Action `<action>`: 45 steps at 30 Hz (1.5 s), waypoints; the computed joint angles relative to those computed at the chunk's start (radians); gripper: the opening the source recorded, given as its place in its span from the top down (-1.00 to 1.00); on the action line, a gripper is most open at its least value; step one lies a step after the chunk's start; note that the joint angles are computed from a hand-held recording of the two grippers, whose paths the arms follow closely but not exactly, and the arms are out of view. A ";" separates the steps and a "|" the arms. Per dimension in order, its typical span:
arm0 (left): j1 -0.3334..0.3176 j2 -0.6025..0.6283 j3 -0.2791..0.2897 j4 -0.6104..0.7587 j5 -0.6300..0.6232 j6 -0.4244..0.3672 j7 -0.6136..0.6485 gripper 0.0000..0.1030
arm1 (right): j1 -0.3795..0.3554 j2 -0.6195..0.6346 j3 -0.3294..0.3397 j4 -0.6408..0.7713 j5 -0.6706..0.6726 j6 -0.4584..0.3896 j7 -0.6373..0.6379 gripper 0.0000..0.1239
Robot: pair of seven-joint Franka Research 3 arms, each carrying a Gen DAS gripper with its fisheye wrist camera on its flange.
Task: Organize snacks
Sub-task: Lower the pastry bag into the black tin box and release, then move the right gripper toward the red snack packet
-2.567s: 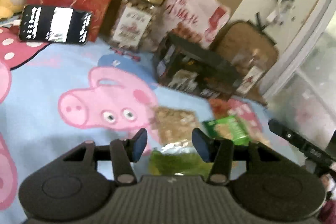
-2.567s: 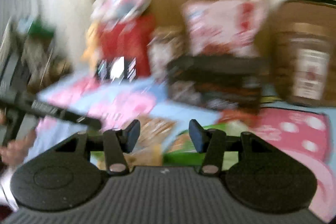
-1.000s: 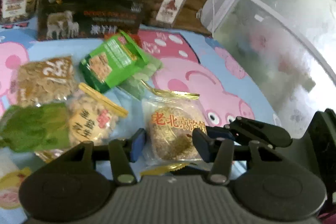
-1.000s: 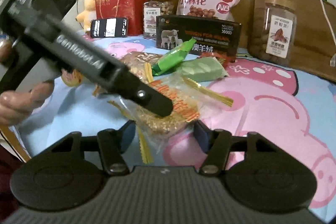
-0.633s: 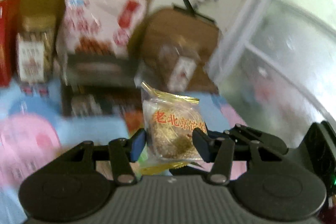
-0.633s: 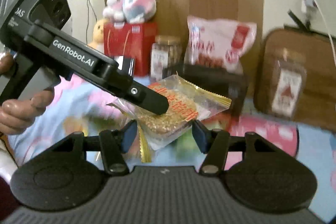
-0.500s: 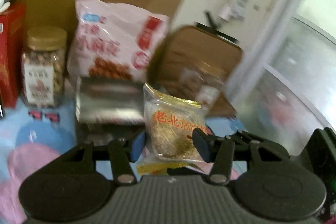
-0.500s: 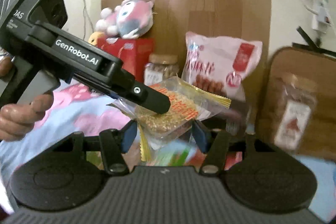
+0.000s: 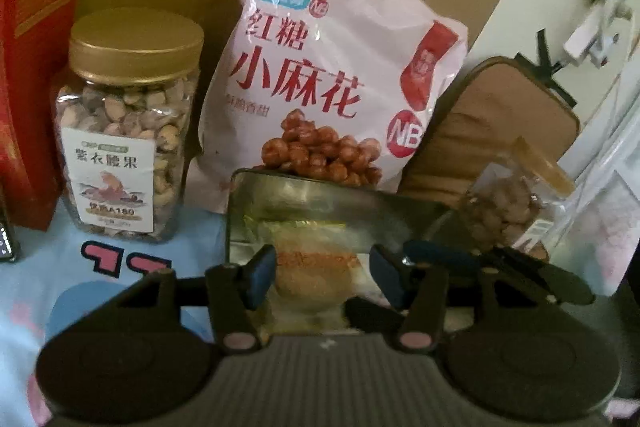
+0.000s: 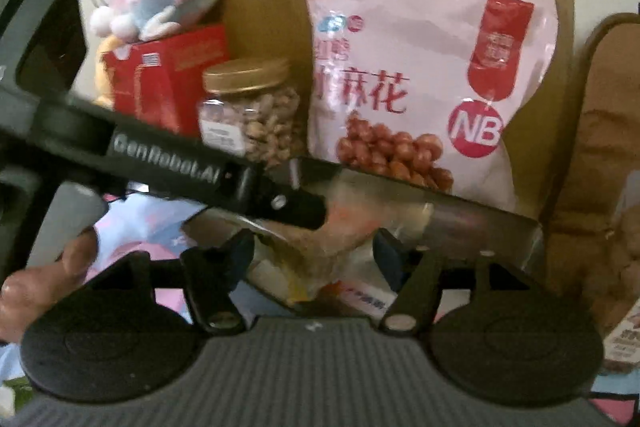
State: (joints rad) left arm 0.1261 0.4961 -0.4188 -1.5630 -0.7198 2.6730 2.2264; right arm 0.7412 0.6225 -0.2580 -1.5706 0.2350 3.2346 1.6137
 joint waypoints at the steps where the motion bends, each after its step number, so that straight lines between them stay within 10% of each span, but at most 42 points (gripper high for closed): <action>1: 0.020 -0.020 -0.018 -0.025 -0.029 0.008 0.031 -0.02 | 0.003 -0.015 -0.003 -0.027 0.005 0.024 0.002 -0.17; 4: 0.123 -0.114 -0.093 -0.131 -0.236 -0.012 0.221 -0.02 | 0.061 -0.105 -0.045 -0.189 0.075 0.154 -0.024 -0.17; 8: 0.185 -0.250 -0.101 -0.285 -0.430 -0.112 0.412 -0.03 | -0.134 -0.275 0.185 -0.471 0.013 0.341 0.073 -0.08; 12: 0.141 -0.290 -0.052 -0.360 -0.413 -0.149 0.388 -0.02 | -0.250 -0.300 0.316 -0.551 -0.010 0.317 0.165 0.43; 17: 0.084 -0.346 0.007 -0.440 -0.406 -0.164 0.394 -0.03 | -0.309 -0.325 0.444 -0.613 -0.038 0.281 0.160 0.54; 22: 0.020 -0.385 0.059 -0.474 -0.424 -0.157 0.415 -0.02 | -0.310 -0.385 0.488 -0.704 -0.082 0.343 0.141 0.54; 30: -0.089 -0.389 0.135 -0.466 -0.463 -0.156 0.438 -0.03 | -0.173 -0.391 0.387 -0.710 0.409 0.444 -0.070 0.43; 35: -0.160 -0.329 0.183 -0.439 -0.299 -0.126 0.314 -0.07 | -0.345 -0.369 0.476 -0.723 0.108 0.381 0.211 0.44; 45: -0.135 -0.458 0.241 -0.550 -0.297 -0.402 0.505 -0.07 | -0.240 -0.533 0.449 -0.932 0.121 0.388 0.099 0.37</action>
